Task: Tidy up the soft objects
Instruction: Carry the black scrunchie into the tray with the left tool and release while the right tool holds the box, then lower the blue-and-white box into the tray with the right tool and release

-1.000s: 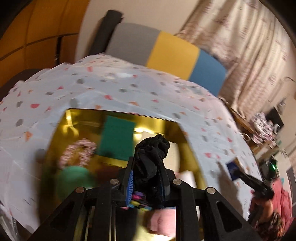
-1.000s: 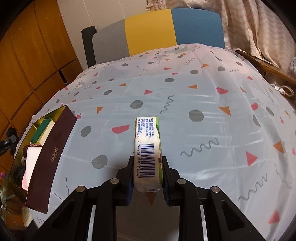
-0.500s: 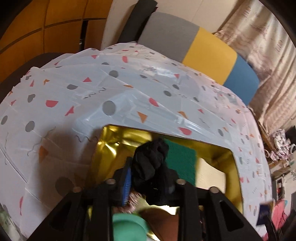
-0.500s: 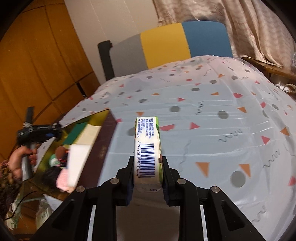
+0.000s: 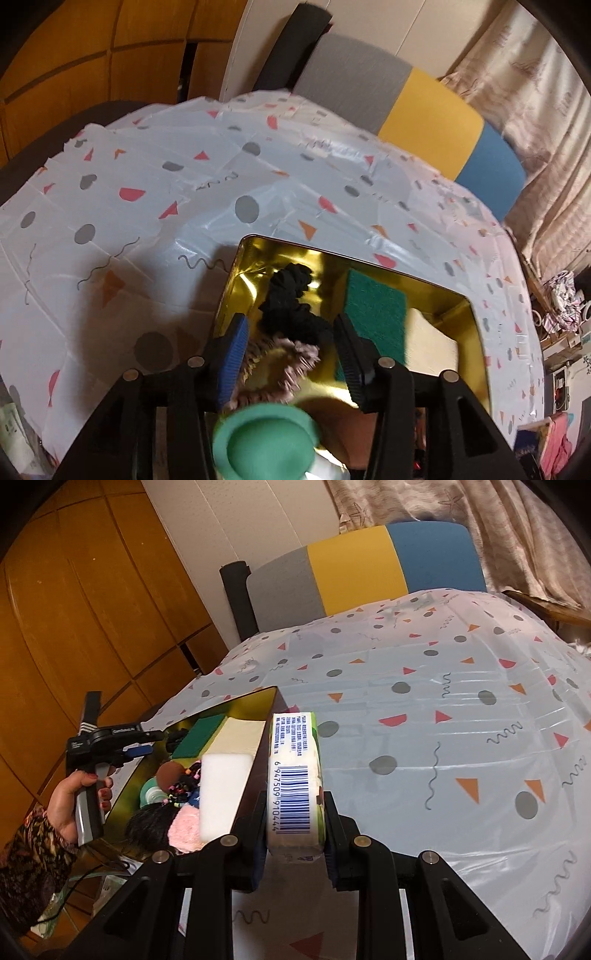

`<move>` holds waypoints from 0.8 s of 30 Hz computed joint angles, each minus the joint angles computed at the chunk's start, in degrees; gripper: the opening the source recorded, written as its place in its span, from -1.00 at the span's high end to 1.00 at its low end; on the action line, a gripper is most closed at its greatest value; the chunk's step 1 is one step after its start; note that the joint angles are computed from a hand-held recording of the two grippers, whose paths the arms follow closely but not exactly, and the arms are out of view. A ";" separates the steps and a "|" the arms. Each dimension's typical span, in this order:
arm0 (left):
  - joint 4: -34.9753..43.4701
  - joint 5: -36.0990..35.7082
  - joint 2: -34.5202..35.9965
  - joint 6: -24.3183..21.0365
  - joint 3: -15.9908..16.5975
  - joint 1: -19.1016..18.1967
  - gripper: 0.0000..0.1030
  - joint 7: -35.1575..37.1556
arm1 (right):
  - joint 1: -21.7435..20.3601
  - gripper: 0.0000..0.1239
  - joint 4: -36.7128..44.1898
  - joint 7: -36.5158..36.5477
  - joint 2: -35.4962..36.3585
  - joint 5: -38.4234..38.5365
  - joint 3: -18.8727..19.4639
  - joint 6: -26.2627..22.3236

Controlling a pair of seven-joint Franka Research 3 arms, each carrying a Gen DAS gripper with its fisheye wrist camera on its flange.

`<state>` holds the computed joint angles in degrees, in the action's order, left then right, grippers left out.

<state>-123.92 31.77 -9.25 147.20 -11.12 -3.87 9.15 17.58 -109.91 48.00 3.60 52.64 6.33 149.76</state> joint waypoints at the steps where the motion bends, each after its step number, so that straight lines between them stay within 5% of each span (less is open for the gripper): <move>1: -1.02 1.54 -1.24 0.88 -0.58 -0.03 0.07 -1.63 | 0.06 0.59 0.00 0.56 0.01 -0.14 0.03 -0.30; 13: -7.16 9.85 -9.22 2.62 -6.28 -1.64 0.07 -11.02 | 1.67 0.59 -0.72 -0.73 -1.35 2.14 0.76 -3.06; 24: -8.21 5.28 -10.73 0.87 -6.81 -5.11 0.06 -6.34 | 4.52 0.59 2.54 0.59 0.32 2.10 2.23 -4.66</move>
<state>-132.14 37.05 -19.98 148.07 -17.93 -8.98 2.81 22.10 -107.37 48.59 3.92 54.74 8.56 145.10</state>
